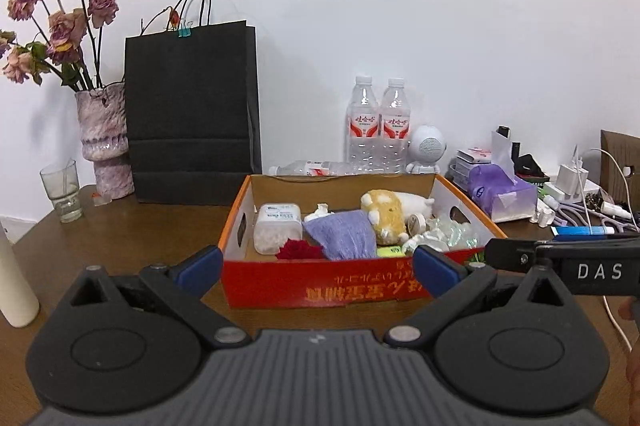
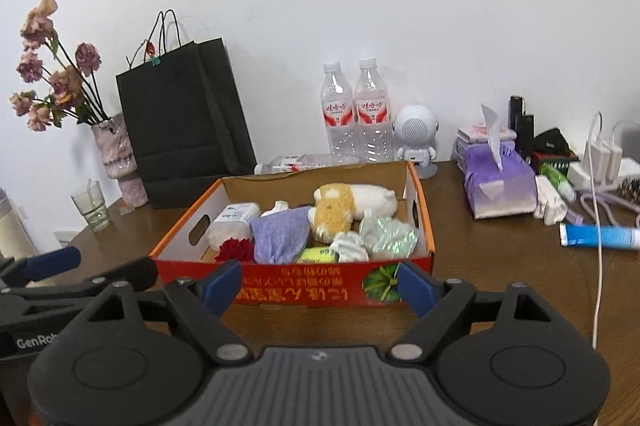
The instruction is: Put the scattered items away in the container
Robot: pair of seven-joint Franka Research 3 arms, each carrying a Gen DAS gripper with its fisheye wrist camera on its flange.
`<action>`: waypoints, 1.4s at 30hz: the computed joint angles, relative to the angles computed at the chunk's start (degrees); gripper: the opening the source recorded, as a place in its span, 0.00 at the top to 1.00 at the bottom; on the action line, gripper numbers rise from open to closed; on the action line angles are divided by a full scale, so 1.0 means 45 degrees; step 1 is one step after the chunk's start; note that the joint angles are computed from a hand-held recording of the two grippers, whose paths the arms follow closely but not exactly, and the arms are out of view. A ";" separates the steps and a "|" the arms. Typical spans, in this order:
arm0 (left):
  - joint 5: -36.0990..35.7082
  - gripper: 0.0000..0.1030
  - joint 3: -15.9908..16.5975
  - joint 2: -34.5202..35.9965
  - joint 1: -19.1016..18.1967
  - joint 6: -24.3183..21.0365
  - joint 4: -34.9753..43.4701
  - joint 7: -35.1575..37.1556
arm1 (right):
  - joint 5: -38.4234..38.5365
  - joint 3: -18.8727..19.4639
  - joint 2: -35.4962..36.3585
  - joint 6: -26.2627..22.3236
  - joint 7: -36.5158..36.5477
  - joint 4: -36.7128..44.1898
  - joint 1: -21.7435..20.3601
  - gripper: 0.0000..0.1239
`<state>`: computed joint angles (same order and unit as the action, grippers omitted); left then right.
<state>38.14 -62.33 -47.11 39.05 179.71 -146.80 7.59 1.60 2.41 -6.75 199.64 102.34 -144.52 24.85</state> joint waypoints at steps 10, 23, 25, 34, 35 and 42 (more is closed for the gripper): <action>-0.1016 0.00 -0.0970 -0.2790 -0.0528 0.0900 -0.1595 -0.1045 | 0.2575 0.1438 0.0157 0.2175 -0.2241 -0.1678 -0.0286 0.30; -0.0697 0.00 0.0179 -0.3241 -0.4353 -0.0722 -0.3258 -0.2077 | 0.3108 0.1502 -0.1709 0.3159 -0.2088 -0.4449 0.0715 0.26; -0.0448 0.00 0.0437 -0.2917 -0.5021 -0.1282 -0.3345 -0.2076 | 0.3656 0.1909 -0.2000 0.3040 -0.2475 -0.4707 0.0640 0.26; 0.0317 0.00 0.1439 -0.0984 -0.6871 -0.3283 -0.3506 -0.2321 | 0.5201 0.2584 -0.2100 0.2726 -0.3166 -0.5158 0.0771 0.26; 0.0393 0.00 0.1549 -0.0769 -0.6972 -0.3414 -0.3513 -0.2379 | 0.5513 0.2772 -0.2040 0.2633 -0.3412 -0.5102 0.0685 0.26; 0.1252 0.00 0.2358 0.1100 -0.7188 -0.3973 -0.3074 -0.2304 | 0.6500 0.3011 -0.1454 0.2100 -0.4349 -0.4570 0.0669 0.25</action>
<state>43.77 -51.71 -42.16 6.70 161.83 -160.63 -2.78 30.85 15.96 -13.30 209.09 82.77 -165.09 27.86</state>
